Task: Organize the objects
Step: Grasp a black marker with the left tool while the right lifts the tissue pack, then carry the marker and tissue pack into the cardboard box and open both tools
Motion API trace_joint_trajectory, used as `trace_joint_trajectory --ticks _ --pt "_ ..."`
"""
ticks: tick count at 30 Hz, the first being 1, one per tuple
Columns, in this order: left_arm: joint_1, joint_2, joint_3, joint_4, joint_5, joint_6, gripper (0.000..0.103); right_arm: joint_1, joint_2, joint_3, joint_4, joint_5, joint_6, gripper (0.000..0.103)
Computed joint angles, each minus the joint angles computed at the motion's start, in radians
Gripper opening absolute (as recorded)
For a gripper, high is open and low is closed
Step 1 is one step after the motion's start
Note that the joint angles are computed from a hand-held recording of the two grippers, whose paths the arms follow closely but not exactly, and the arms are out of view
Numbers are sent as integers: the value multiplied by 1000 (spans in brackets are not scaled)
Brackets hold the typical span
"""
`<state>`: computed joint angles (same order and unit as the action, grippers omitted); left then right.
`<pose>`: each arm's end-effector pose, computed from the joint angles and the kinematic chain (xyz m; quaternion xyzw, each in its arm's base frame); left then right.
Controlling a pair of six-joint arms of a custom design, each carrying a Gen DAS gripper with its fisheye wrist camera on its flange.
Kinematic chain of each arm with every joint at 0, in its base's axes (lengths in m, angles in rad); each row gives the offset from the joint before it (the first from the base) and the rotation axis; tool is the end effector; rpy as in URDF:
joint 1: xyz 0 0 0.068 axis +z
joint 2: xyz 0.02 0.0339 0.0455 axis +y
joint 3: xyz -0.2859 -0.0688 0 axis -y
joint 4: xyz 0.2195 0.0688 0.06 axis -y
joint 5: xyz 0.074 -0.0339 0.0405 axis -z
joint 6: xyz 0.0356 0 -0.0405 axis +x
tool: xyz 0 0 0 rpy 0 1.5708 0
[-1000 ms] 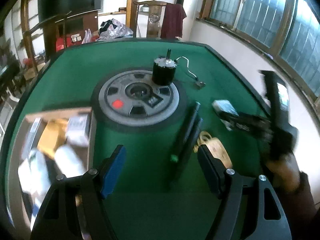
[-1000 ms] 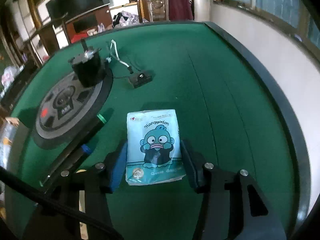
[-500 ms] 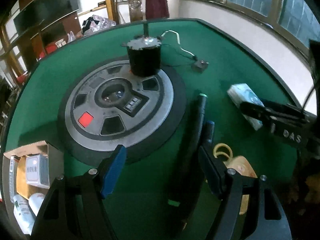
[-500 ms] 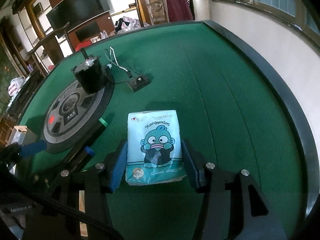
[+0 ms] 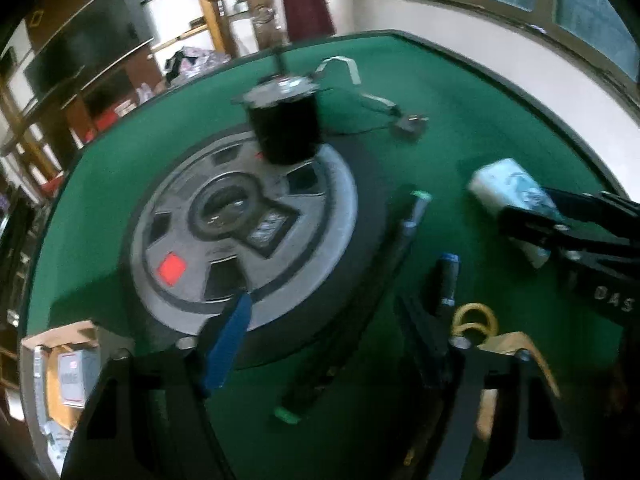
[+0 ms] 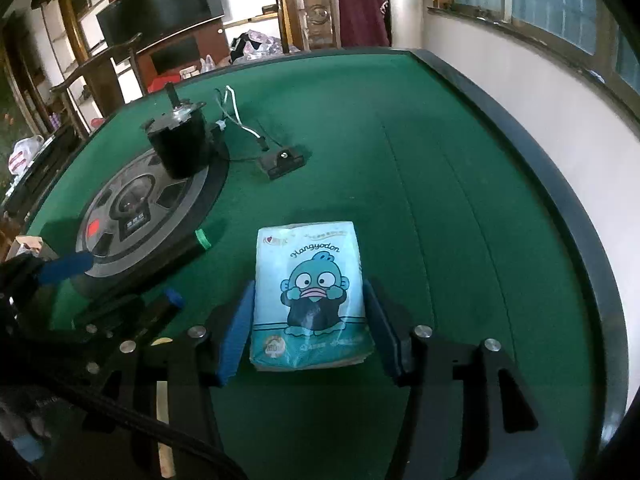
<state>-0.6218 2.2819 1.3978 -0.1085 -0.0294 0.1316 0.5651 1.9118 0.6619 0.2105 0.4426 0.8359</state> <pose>0.3680 -0.2625 0.1066 0.3487 0.8927 -0.0555 0.2800 0.2578 0.1454 0.1020 0.1842 0.9250 0.0032 0.3324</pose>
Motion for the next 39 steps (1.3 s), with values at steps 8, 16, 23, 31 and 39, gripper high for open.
trace_joint_trajectory --ticks 8,16,23,31,39 --pt "14 -113 -129 41 72 -39 12 -28 -35 -72 99 -55 11 46" --pt "126 -361 -383 142 207 -96 12 -27 -54 -115 178 -82 39 46" --pt "325 -625 -601 209 362 -90 11 58 -115 -109 156 51 22 46" --pt "738 -868 -675 52 658 29 11 258 -133 55 39 99 6 46" --pt "1015 -797 -648 -51 792 181 11 383 93 437 -58 -76 -59 46"
